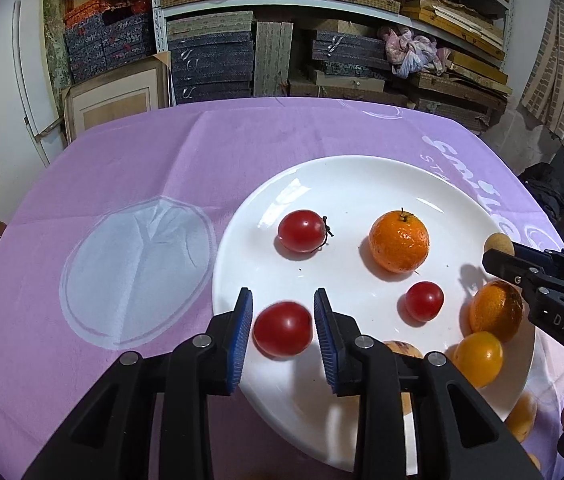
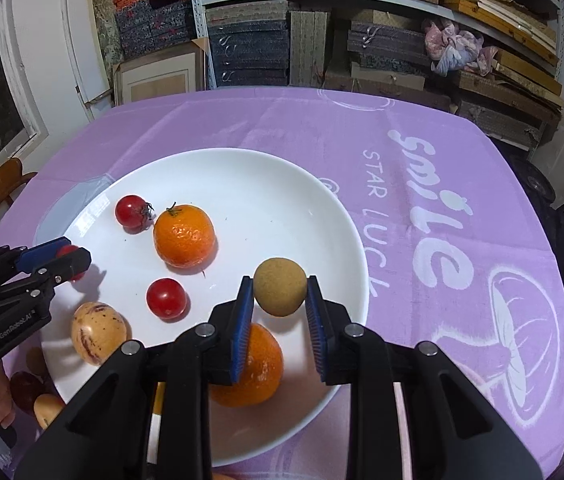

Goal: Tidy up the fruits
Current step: 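Carry the tomato and brown fruit onto the white plate and open both tools, then withdraw both open tools from the white plate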

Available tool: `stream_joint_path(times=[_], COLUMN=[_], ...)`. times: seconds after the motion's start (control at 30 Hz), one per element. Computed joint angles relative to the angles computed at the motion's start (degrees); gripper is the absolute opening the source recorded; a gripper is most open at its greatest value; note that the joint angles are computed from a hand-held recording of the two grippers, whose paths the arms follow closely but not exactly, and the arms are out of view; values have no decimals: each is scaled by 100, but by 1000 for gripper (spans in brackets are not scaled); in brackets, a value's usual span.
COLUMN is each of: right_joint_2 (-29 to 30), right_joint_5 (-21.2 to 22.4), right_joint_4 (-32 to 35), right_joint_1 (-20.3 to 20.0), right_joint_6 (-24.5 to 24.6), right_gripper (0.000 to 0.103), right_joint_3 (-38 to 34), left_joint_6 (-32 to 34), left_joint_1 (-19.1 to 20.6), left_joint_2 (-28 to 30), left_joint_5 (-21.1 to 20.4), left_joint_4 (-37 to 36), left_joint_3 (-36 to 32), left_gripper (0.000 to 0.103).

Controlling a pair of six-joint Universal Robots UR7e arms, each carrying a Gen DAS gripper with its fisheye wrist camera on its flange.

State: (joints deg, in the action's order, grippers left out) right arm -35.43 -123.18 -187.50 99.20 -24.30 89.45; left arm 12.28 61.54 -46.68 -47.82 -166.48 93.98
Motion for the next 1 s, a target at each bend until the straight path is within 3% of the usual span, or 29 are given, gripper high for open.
stream_joint_path(times=[0.1, 0.2, 0.3, 0.37, 0.43, 0.7, 0.77, 0.93, 1.0], right_joint_2=[33, -80, -303, -451, -555, -489, -384, -265, -270], right_joint_5=[-18, 57, 167, 193, 242, 229, 250, 284, 304], right_joint_4=[-104, -466, -990, -1480, -2231, -4716, -5194, -5771, -5821], right_joint_1=[7, 39, 123, 190, 249, 304, 292, 301, 295], right_joint_6=[-50, -41, -60, -99, -183, -536, -575, -658, -624], right_gripper=[27, 46, 56, 73, 93, 99, 99, 99, 99], right_joint_3=[3, 242, 701, 1100, 1583, 3187, 3446, 3742, 3762], left_joint_6=[88, 302, 436, 499, 487, 372, 142, -611, -650], left_joint_1=[-26, -110, -232, -336, -428, -594, -513, -172, -123], left_joint_2=[-22, -91, -265, -439, -632, -1419, -1601, -2083, -2124], left_joint_5=[42, 141, 243, 352, 463, 762, 777, 193, 68], left_joint_4=[-141, -557, -1039, -1311, -1486, -2332, -2161, -1285, -1291], left_joint_3=[58, 237, 557, 835, 1120, 2559, 2806, 3042, 3043], left_gripper=[39, 58, 73, 76, 92, 100, 100, 100, 100])
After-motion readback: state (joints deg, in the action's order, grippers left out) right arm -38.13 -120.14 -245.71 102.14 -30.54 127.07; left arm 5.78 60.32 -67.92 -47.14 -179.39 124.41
